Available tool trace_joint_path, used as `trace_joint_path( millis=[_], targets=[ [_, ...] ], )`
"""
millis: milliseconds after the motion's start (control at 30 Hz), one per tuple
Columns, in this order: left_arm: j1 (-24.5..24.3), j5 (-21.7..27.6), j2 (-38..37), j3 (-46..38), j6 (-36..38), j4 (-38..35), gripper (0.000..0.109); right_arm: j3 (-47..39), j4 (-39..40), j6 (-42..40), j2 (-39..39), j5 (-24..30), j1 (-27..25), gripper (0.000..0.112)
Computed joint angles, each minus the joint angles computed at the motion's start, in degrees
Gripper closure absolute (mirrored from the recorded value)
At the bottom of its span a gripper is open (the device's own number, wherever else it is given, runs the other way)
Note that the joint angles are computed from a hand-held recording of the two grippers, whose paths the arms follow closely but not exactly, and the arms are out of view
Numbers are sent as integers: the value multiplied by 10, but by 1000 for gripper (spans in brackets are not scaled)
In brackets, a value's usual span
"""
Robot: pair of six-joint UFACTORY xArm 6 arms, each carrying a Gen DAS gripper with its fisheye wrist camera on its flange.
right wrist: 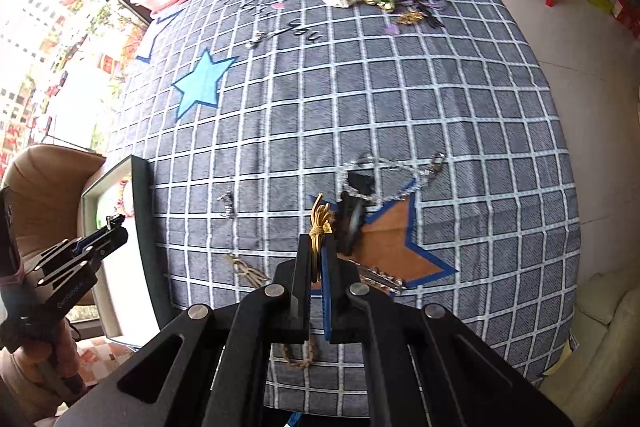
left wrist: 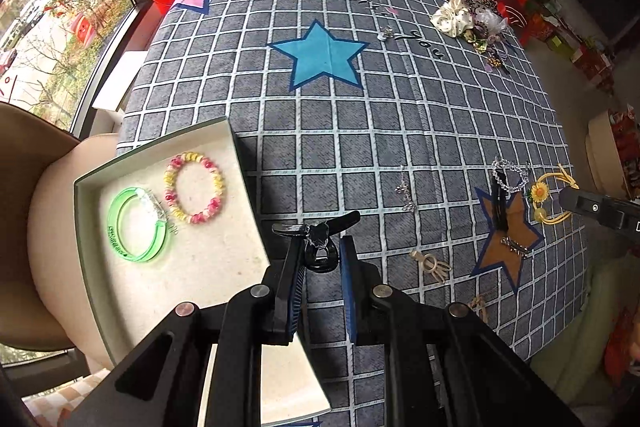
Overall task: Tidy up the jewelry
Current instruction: 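Carry the clip and yellow bracelet into the white tray and open both tools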
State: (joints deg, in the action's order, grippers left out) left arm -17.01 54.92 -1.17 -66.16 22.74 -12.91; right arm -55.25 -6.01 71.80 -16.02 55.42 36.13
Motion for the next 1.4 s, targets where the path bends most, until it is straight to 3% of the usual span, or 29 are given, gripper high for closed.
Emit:
trace_joint_path(
  millis=[400,733,1033,1400],
  targets=[
    [119,-12,-2,25,-7,17,84,-303,74,-189,279,-24,33,108],
    [158,-29,45,13,-12,38,84,-568,193,-317,504,16,44,108],
    [159,-38,101,-6,-43,74,84,-742,242,-340,655,107,39,108],
    [141,-68,130,-21,-65,118,84,-820,201,-319,710,179,23,108]
  ],
)
